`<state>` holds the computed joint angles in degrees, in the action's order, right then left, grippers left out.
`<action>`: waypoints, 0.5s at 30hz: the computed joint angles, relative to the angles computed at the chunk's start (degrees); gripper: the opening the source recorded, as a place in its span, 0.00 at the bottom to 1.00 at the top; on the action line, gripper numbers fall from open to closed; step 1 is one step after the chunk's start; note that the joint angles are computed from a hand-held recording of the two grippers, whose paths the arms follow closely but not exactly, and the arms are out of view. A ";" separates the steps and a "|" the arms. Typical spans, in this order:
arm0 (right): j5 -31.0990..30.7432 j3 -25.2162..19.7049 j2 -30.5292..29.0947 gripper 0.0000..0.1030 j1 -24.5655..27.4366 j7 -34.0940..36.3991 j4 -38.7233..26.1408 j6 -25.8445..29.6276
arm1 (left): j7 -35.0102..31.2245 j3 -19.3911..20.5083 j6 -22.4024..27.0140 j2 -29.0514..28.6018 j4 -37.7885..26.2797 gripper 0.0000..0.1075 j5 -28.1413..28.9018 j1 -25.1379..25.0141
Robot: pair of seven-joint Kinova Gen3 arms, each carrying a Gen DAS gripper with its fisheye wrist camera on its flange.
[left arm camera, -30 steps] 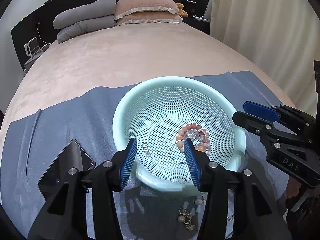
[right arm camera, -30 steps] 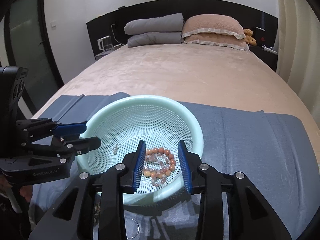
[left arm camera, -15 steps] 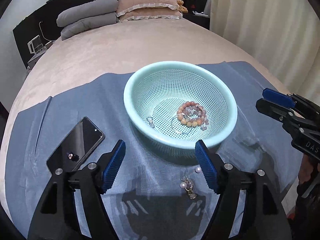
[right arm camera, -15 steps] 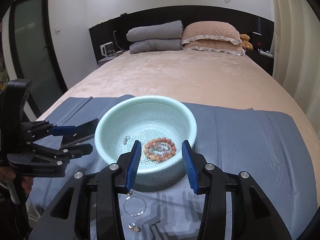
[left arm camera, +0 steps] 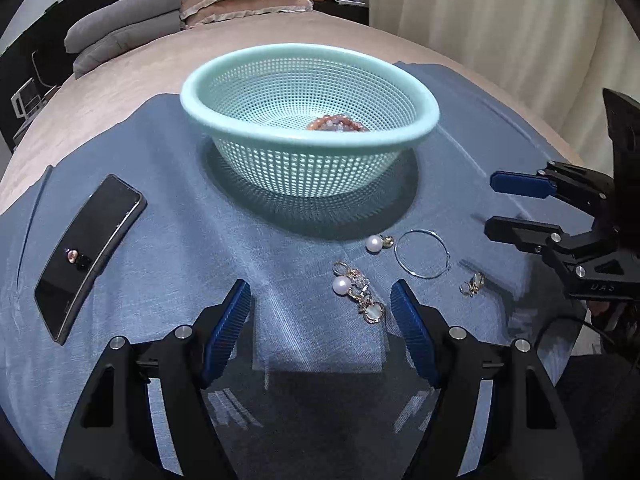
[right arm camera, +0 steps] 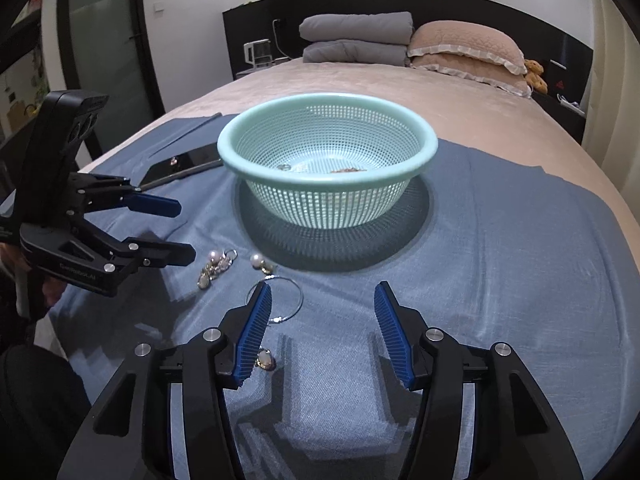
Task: Organize jewelry
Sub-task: 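Grasp the silver hoop with the right gripper while the left grasps pearl earrings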
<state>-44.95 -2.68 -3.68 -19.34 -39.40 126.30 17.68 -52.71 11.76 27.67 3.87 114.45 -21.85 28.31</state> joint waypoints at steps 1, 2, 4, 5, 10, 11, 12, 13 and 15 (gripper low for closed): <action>-0.70 0.17 0.42 0.51 -0.20 0.88 0.02 0.06 | -0.36 0.09 -1.18 0.02 0.75 0.67 -0.53 0.14; -1.45 0.15 1.01 0.51 -0.30 1.89 -0.10 0.17 | -0.58 0.14 -2.44 0.09 1.46 0.67 -1.36 0.36; -2.36 -0.40 2.00 0.51 0.09 3.55 -0.36 0.55 | 0.16 -0.05 -4.47 0.49 2.56 0.67 -4.60 1.28; -2.66 -0.99 2.44 0.51 0.26 4.24 -0.29 0.31 | 0.66 -0.43 -4.98 0.98 2.56 0.67 -6.21 1.99; -2.83 -3.54 4.24 0.51 1.60 6.55 -0.58 0.23 | -6.39 -0.59 -6.92 2.91 1.76 0.67 -2.95 0.64; -3.27 -3.92 4.72 0.51 1.98 7.18 -0.78 0.48 | -8.45 -0.99 -7.30 3.27 1.55 0.67 -1.18 0.43; -3.49 -4.32 4.98 0.51 2.39 7.51 -0.85 0.63 | -9.58 -0.58 -7.77 3.56 1.57 0.66 -0.34 -0.39; -3.38 -4.76 5.26 0.51 2.64 7.41 -0.91 0.45 | -9.80 -1.07 -7.94 3.91 1.49 0.64 -0.43 -0.17; -2.85 -5.45 6.05 0.51 3.21 6.87 -1.44 0.66 | -7.45 -3.91 -8.09 4.49 1.49 0.58 -2.78 2.82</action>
